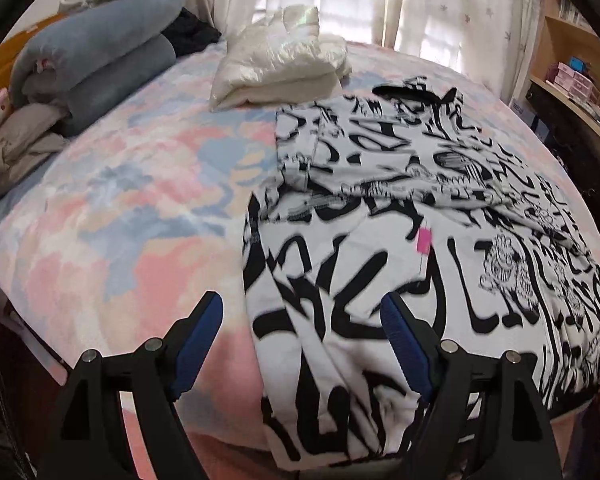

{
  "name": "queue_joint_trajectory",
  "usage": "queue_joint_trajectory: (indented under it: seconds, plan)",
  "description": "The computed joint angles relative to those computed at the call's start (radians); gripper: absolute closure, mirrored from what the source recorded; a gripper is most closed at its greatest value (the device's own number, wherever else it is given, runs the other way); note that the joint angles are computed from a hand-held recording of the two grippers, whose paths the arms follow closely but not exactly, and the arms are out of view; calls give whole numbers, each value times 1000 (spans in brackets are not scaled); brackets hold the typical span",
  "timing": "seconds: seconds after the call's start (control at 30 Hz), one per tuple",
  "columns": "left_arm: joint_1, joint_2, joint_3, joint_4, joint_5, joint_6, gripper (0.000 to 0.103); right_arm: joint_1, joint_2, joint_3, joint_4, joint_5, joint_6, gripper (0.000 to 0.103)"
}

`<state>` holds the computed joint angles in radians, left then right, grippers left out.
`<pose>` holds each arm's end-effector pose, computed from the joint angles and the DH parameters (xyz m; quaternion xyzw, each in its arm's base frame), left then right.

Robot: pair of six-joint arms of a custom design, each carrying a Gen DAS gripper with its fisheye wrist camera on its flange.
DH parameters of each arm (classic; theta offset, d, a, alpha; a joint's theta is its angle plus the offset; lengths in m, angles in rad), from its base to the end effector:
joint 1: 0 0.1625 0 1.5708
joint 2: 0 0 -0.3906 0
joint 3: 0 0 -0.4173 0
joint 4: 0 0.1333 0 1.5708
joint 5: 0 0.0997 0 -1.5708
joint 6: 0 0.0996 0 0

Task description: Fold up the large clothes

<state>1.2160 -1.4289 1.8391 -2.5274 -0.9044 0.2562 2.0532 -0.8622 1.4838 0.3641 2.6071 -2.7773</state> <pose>-0.0131 -0.5964 0.3677 0.1895 0.8944 -0.2702 0.3020 0.2919 -0.4548 0.1187 -0.0935 -0.8388 0.4232 0.3294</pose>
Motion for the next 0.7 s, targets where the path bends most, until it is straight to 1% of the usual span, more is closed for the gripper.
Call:
queue_joint_trajectory:
  seconds: [0.07, 0.13, 0.17, 0.23, 0.3, 0.37, 0.47, 0.57, 0.67, 0.7]
  plan:
    - [25, -1, -22, 76, -54, -29, 23, -15, -25, 19, 24, -36, 29, 53]
    - [53, 4, -50, 154, -119, -59, 23, -24, -50, 38, 28, -65, 31, 53]
    - [64, 7, -59, 172, -142, -62, 23, -28, -62, 49, 32, -74, 28, 52]
    - [85, 12, -71, 209, -180, -72, 23, -32, -75, 63, 42, -77, 17, 39]
    - [107, 24, -85, 233, -214, -86, 23, -34, -85, 78, 59, -73, 14, 38]
    - [122, 33, -91, 234, -231, -90, 23, -42, -104, 107, 68, -78, 9, 38]
    - [135, 52, -105, 228, -248, -91, 22, -58, -135, 155, 75, -89, 25, 38]
    - [144, 65, -117, 224, -268, -91, 18, -85, -182, 218, 58, -126, 40, 38]
    - [147, 75, -123, 225, -272, -89, 16, -114, -212, 259, 39, -167, 56, 38]
    - [147, 77, -123, 223, -274, -86, 15, -128, -227, 277, 20, -197, 48, 38]
